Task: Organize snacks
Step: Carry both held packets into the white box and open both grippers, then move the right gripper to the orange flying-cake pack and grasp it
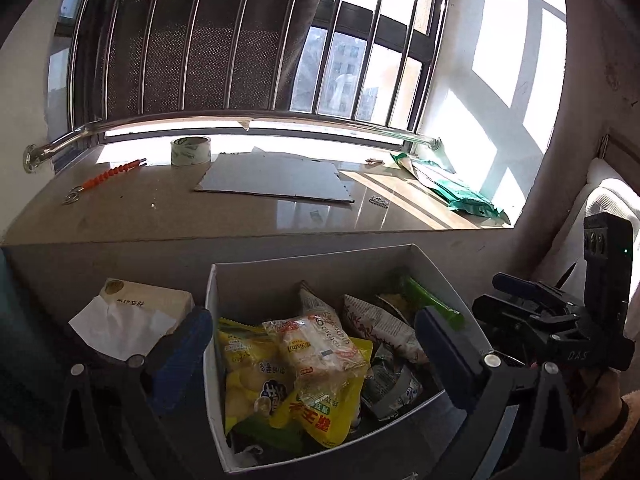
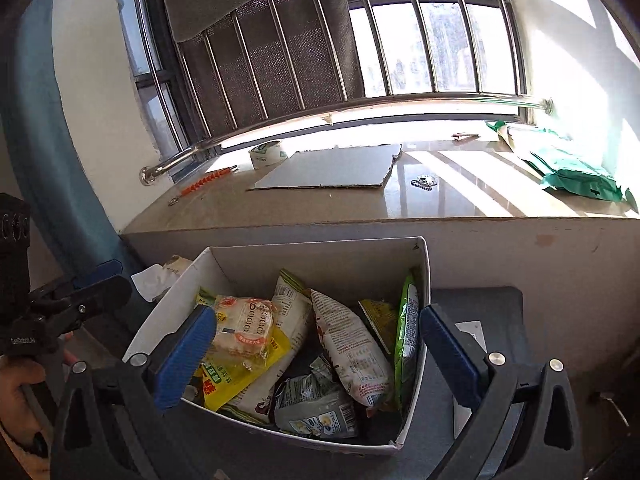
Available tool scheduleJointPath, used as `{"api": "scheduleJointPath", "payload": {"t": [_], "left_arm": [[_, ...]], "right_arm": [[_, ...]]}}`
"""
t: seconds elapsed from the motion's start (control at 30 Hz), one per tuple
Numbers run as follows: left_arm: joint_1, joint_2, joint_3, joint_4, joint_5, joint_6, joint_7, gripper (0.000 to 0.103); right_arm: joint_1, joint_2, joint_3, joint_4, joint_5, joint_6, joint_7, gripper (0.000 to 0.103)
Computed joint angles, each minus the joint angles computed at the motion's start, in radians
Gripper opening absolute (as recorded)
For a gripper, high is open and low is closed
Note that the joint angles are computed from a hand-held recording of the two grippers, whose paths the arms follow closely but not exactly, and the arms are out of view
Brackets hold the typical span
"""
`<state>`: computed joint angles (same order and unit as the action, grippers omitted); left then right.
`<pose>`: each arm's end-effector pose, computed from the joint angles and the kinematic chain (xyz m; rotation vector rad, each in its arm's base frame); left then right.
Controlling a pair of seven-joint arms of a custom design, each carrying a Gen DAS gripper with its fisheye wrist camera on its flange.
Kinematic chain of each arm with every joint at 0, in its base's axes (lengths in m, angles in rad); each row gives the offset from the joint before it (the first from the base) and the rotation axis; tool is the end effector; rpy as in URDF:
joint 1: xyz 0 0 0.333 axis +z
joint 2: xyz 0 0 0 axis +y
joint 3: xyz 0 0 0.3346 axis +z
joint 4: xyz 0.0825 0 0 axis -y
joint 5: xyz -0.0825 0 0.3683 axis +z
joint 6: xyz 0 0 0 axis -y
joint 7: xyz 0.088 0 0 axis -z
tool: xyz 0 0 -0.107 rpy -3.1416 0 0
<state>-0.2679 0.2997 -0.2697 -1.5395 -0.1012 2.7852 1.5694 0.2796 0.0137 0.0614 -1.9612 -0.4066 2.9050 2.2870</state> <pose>0.6104 -0.3226 0.6246 -1.3870 2.1088 -1.2334 0.5524 0.2212 0.5996 -1.5745 1.6174 -0.6025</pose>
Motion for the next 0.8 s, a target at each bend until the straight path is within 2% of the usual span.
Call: {"api": "scheduleJointPath", "payload": {"t": [0.13, 0.23, 0.3, 0.33, 0.4, 0.5, 0.53, 0.57, 0.63, 0.7, 0.8], "left_arm": [[0.001, -0.070, -0.002, -0.096, 0.002, 0.043, 0.015, 0.103], [0.009, -0.137, -0.013, -0.190, -0.020, 0.087, 0.042, 0.103], [0.009, -0.188, -0.016, -0.258, -0.039, 0.113, 0.064, 0.103], [0.008, -0.217, -0.018, -0.296, -0.049, 0.130, 0.079, 0.103], [0.009, -0.269, -0.031, -0.364, -0.145, 0.156, 0.182, 0.103], [-0.029, -0.352, -0.013, -0.470, -0.293, 0.189, 0.289, 0.103], [-0.058, -0.379, 0.004, -0.504, -0.378, 0.195, 0.362, 0.103], [-0.079, -0.403, 0.016, -0.537, -0.411, 0.203, 0.389, 0.103], [-0.117, -0.449, 0.034, -0.607, -0.435, 0.218, 0.408, 0.103], [-0.152, -0.494, 0.049, -0.682, -0.435, 0.239, 0.420, 0.103], [-0.183, -0.554, 0.053, -0.796, -0.401, 0.301, 0.373, 0.103]], "right_arm": [[0.010, -0.056, 0.020, -0.058, -0.002, 0.023, -0.045, 0.103], [-0.015, -0.105, 0.062, -0.096, -0.179, 0.012, 0.066, 0.103], [-0.031, -0.144, 0.089, -0.133, -0.250, 0.018, 0.123, 0.103], [-0.029, -0.162, 0.097, -0.151, -0.245, 0.011, 0.121, 0.103], [-0.030, -0.201, 0.114, -0.194, -0.225, 0.011, 0.116, 0.103], [-0.055, -0.263, 0.166, -0.244, -0.238, -0.047, 0.187, 0.103], [-0.058, -0.283, 0.173, -0.264, -0.230, -0.055, 0.200, 0.103], [-0.060, -0.302, 0.178, -0.288, -0.224, -0.047, 0.209, 0.103], [-0.092, -0.344, 0.218, -0.330, -0.249, -0.063, 0.266, 0.103], [-0.091, -0.373, 0.229, -0.368, -0.235, -0.075, 0.274, 0.103], [-0.101, -0.422, 0.258, -0.425, -0.227, -0.099, 0.306, 0.103]]}}
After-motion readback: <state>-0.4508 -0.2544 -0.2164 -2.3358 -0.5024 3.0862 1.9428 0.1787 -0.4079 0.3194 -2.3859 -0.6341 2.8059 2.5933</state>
